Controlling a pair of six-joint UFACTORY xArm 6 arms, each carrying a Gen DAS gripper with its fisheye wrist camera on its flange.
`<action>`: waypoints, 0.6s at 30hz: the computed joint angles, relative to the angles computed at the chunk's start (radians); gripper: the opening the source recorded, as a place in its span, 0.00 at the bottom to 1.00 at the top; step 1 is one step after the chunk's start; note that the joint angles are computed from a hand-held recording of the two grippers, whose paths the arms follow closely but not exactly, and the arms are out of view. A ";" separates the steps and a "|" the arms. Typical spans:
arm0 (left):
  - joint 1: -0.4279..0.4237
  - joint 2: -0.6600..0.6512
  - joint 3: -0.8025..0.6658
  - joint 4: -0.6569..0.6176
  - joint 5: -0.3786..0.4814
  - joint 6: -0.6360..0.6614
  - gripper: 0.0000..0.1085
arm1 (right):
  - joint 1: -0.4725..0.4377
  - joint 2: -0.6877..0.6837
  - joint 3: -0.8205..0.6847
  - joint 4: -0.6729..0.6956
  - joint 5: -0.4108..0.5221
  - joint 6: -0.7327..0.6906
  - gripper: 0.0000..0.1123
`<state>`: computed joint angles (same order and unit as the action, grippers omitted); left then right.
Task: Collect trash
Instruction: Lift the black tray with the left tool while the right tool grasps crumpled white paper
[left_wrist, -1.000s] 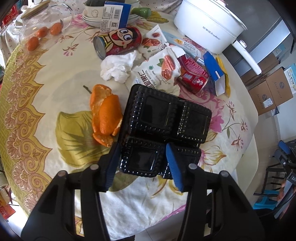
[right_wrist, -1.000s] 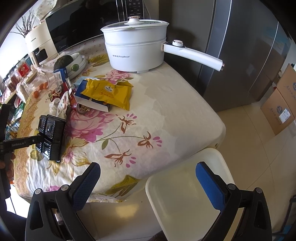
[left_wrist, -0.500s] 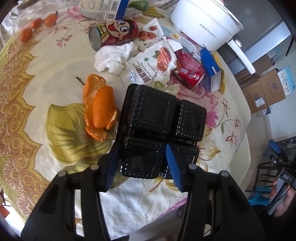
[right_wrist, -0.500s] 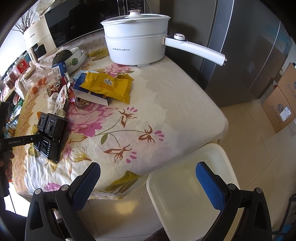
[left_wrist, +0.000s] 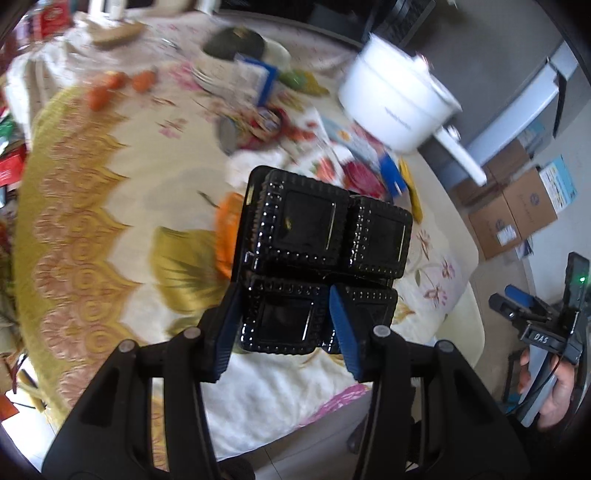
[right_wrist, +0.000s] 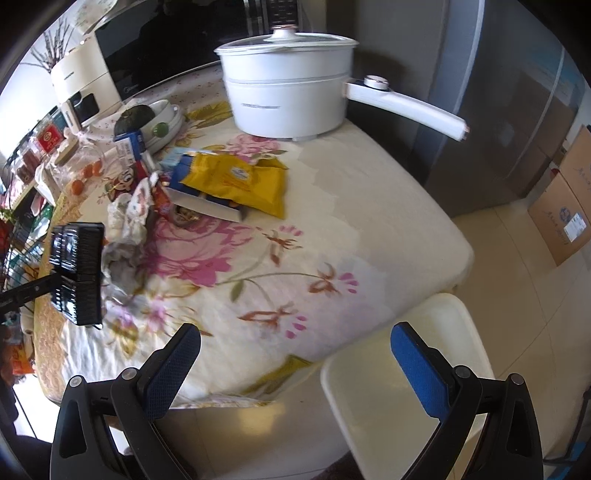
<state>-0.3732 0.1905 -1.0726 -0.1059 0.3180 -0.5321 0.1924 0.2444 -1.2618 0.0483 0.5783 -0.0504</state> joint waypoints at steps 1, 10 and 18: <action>0.013 -0.027 0.031 0.040 -0.014 -0.042 0.46 | 0.013 0.013 -0.017 0.000 0.006 0.006 0.92; 0.106 -0.172 0.218 0.140 -0.052 -0.156 0.46 | 0.135 0.183 -0.212 0.008 0.048 0.051 0.92; 0.129 -0.228 0.299 0.072 -0.057 -0.090 0.46 | 0.212 0.343 -0.391 0.120 0.088 0.051 0.92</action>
